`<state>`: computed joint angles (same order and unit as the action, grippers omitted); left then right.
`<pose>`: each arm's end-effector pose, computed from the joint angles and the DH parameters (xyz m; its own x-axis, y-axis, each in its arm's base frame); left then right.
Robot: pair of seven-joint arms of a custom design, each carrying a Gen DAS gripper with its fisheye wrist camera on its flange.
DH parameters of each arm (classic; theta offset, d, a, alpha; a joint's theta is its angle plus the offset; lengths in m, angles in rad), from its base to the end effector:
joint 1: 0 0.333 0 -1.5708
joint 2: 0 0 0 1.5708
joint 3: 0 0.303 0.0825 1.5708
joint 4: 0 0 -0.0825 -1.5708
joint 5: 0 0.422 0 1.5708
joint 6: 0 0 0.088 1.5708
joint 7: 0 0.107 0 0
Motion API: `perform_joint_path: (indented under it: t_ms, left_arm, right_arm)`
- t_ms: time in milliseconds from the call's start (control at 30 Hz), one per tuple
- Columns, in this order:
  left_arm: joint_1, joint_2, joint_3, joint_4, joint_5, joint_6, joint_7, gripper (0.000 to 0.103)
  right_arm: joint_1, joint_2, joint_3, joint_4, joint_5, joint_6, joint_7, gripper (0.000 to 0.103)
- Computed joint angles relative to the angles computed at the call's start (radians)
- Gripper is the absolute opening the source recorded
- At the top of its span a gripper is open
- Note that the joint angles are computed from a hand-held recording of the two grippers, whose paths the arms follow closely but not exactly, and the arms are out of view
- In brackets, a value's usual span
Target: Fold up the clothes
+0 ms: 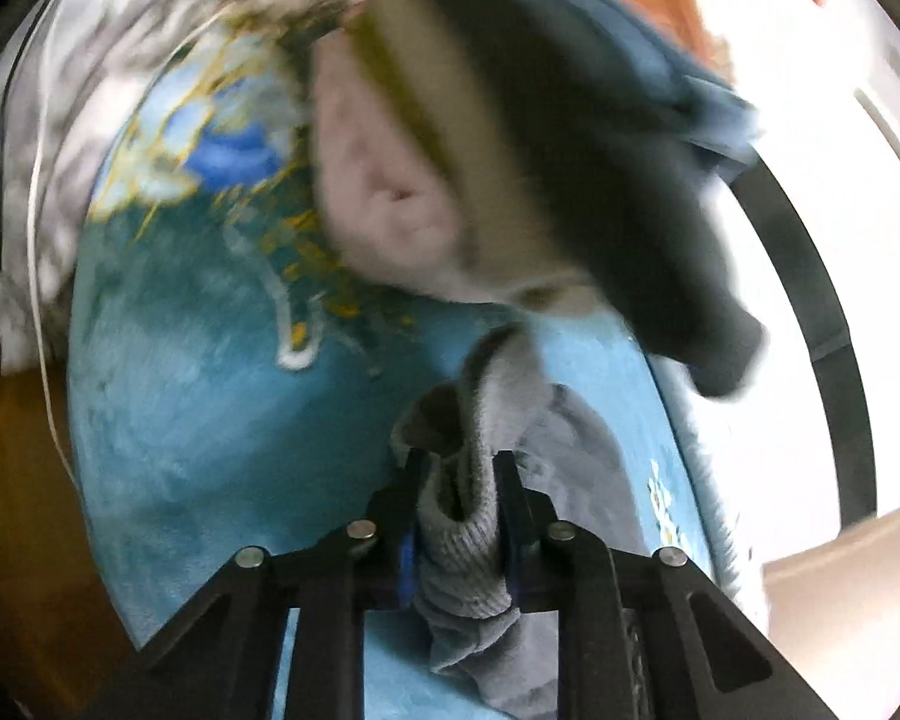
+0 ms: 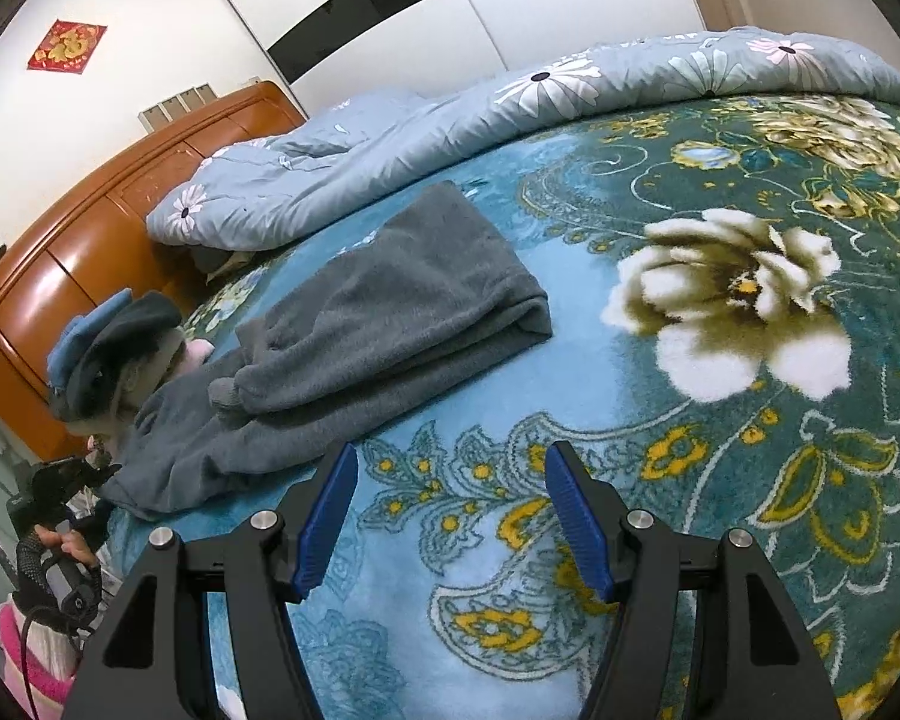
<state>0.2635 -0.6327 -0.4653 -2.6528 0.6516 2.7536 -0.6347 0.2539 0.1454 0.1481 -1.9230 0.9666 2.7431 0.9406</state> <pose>0.4338 -0.1125 0.4545 0.7001 -0.2504 0.6687 0.0619 -0.9117 -0.4062 0.6242 0.2262 0.4486 0.3786 -0.8135 -0.4415 -0.7656 -0.0072 -0.6433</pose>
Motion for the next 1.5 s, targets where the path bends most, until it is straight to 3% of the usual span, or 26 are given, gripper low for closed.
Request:
perform_joint_path:
  t_ms: [200,367,533,633,700,767,833,867,900,1000,1067,1133,1167,1200,1267,1300,1333,1367,1400,1433,1467,1500]
  left_arm:
    - [0.013,0.123,-0.058,0.24,0.184,-0.097,0.125,0.019]
    - [0.019,0.335,-0.081,0.509,0.388,-0.094,0.203,0.019]
    - [-0.057,0.647,-0.096,0.844,0.52,-0.068,0.375,0.018]
    - [-0.141,0.882,-0.085,1.075,0.413,-0.037,0.625,0.016]
    - [-0.161,1.042,-0.137,1.237,0.35,-0.101,0.79,0.016]
    - [-0.248,1.192,-0.12,1.412,0.244,-0.161,0.982,0.016]
    - [-0.279,1.294,-0.15,1.514,0.193,-0.243,1.088,0.016]
    - [-0.297,1.325,-0.138,1.535,0.148,-0.239,1.147,0.016]
    - [-0.291,1.329,-0.161,1.522,0.129,-0.268,1.16,0.017]
    - [-0.266,1.301,-0.179,1.429,0.038,-0.228,1.2,0.023]
    - [-0.236,1.314,-0.226,1.397,-0.061,-0.195,1.273,0.035]
    - [-0.191,1.284,-0.264,1.336,-0.141,-0.153,1.329,0.057]
    - [-0.156,1.26,-0.294,1.293,-0.187,-0.124,1.365,0.061]
    - [-0.105,1.236,-0.34,1.24,-0.245,-0.084,1.415,0.063]
    - [0.069,1.162,-0.493,1.066,-0.412,0.07,1.552,0.066]
    - [0.156,1.096,-0.548,0.978,-0.433,0.13,1.552,0.072]
    - [0.236,1.009,-0.587,0.891,-0.409,0.193,1.481,0.08]
    - [0.293,0.922,-0.591,0.831,-0.314,0.2,1.34,0.086]
    - [0.322,0.834,-0.561,0.791,-0.165,0.151,1.164,0.088]
    - [0.317,0.748,-0.517,0.769,-0.021,0.047,0.989,0.089]
    - [0.276,0.696,-0.459,0.753,0.052,-0.039,0.875,0.089]
    - [0.201,0.68,-0.371,0.73,0.055,-0.07,0.826,0.089]
  right_arm:
    - [-0.013,0.014,0.003,0.005,0.057,0.001,-0.046,0.067]
    - [-0.021,0.022,0.009,0.0,0.089,0.014,-0.104,0.067]
    - [-0.034,0.03,0.007,0.003,0.134,0.017,-0.128,0.067]
    - [-0.044,0.032,0.003,0.006,0.158,0.001,-0.129,0.067]
    - [-0.049,0.031,0.001,0.005,0.177,-0.005,-0.139,0.067]
    - [-0.053,0.03,0.0,0.005,0.195,-0.015,-0.149,0.067]
    - [-0.055,0.03,-0.003,0.006,0.206,-0.026,-0.156,0.067]
    - [-0.055,0.031,-0.004,0.007,0.208,-0.033,-0.157,0.067]
    - [-0.056,0.033,-0.006,0.009,0.209,-0.039,-0.157,0.067]
    - [-0.059,0.037,-0.007,0.013,0.224,-0.05,-0.165,0.067]
    - [-0.057,0.039,-0.009,0.014,0.22,-0.051,-0.16,0.067]
    - [-0.054,0.039,-0.008,0.014,0.211,-0.045,-0.157,0.067]
    - [-0.053,0.039,-0.008,0.014,0.206,-0.042,-0.156,0.068]
    - [-0.052,0.04,-0.008,0.014,0.201,-0.041,-0.153,0.068]
    - [-0.047,0.036,-0.008,0.011,0.181,-0.026,-0.135,0.068]
    - [-0.043,0.033,-0.009,0.008,0.167,-0.016,-0.122,0.068]
    - [-0.041,0.03,-0.009,0.007,0.154,-0.008,-0.112,0.068]
    - [-0.04,0.029,-0.007,0.012,0.149,-0.003,-0.112,0.068]
    - [-0.04,0.028,-0.004,0.02,0.151,-0.004,-0.118,0.068]
    - [-0.047,0.033,0.003,0.04,0.181,-0.028,-0.149,0.068]
    - [-0.052,0.044,0.006,0.068,0.2,-0.062,-0.168,0.068]
    - [-0.057,0.064,0.009,0.107,0.211,-0.11,-0.178,0.068]
